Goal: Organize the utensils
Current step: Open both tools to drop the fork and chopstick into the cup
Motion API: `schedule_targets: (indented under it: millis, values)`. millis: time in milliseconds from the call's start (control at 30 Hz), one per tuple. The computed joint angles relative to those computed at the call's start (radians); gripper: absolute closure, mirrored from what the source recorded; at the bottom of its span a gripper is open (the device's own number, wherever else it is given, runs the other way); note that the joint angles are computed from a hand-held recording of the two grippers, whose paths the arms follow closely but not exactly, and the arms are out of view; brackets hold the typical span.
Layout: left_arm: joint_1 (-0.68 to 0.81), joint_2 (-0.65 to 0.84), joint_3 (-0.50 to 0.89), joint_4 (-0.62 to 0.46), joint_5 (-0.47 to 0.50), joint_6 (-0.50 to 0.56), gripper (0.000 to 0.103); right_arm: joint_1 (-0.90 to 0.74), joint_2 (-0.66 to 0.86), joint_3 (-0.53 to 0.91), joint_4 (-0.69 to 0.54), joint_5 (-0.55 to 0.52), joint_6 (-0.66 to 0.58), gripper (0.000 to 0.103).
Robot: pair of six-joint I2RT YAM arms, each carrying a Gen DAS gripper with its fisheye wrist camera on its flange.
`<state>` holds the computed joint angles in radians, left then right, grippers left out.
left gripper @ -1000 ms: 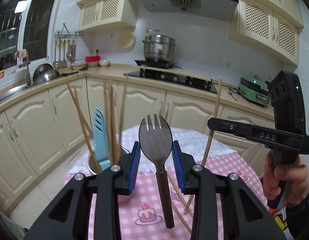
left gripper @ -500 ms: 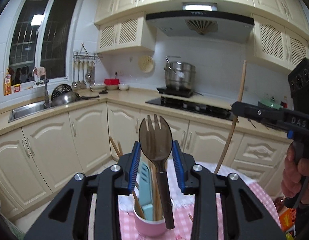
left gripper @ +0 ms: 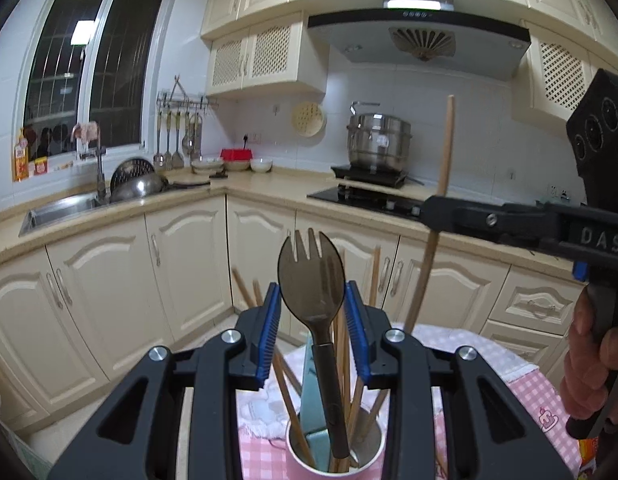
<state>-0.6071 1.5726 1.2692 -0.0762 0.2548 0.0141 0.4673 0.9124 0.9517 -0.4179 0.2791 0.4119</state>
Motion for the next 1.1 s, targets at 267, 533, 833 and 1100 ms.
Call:
schedule_targets:
  millis: [267, 533, 833, 1100]
  values:
    - [0.005, -0.001, -0.074, 0.010, -0.026, -0.011, 0.023, -0.043, -0.039, -0.102, -0.013, 0.013, 0.105, 0.018]
    - [-0.011, -0.091, -0.148, -0.003, -0.101, 0.005, 0.014, -0.083, -0.169, -0.140, -0.137, 0.065, 0.164, 0.006]
    - [-0.059, -0.171, -0.174, -0.058, -0.148, -0.025, 0.011, -0.080, -0.255, -0.167, -0.263, 0.088, 0.221, 0.006]
    - [-0.136, -0.203, -0.182, -0.113, -0.197, -0.033, 0.011, -0.045, -0.333, -0.186, -0.426, 0.140, 0.311, 0.006]
